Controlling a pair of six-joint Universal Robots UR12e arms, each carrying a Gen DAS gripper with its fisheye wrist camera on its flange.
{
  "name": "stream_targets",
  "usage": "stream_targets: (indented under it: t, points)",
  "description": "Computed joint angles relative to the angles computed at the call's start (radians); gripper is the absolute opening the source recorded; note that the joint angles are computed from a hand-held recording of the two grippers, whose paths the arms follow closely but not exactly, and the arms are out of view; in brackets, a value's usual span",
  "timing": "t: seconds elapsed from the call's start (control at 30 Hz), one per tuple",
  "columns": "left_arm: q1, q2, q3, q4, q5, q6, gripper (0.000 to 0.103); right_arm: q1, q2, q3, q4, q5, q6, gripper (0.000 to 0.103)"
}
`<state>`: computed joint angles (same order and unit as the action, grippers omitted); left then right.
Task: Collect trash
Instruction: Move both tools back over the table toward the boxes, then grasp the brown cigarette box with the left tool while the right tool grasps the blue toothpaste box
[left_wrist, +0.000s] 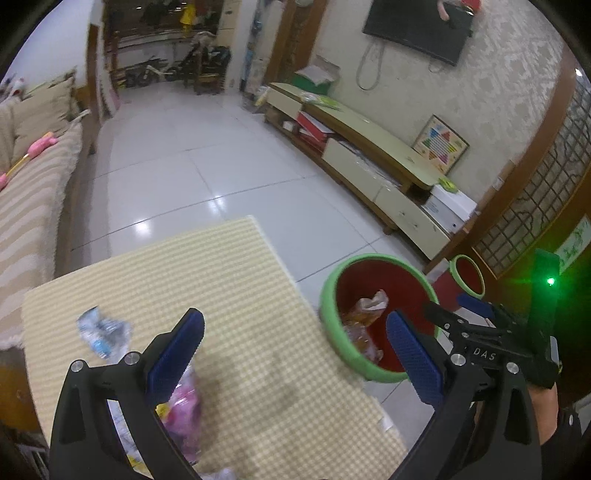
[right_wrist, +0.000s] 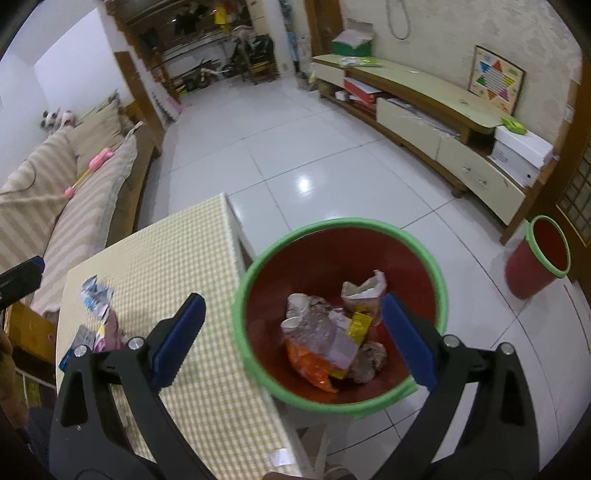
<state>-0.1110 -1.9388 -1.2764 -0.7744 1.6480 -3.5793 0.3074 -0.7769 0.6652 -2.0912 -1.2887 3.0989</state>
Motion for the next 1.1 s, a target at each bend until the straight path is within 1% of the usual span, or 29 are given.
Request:
stream_targets:
  t: [0.3,0.47,0.6,0.87,1.1]
  points:
    - [0.045,0.143,-0.200,0.041,0.065,-0.071,0.095,0.032,-0.023,0.044,0.015,0.046,-0.071,0.095]
    - [0.072,0.222,-0.318,0.051,0.088,-0.149,0.095,0.052,-0.035,0.069,0.038,0.074,-0.117,0.095]
    - [0.092,0.270,-0.399,0.059,0.082,-0.202,0.095,0.072,-0.044,0.084,0.062,0.093,-0.161,0.095]
    - [0.117,0.327,-0.513,0.087,0.064,-0.291,0.095,0.098,-0.056,0.110,0.081,0.130,-0.221,0.095]
    - [0.137,0.349,-0.566,0.095,0.055,-0.342,0.095,0.130,-0.063,0.121,0.085,0.161,-0.355,0.095]
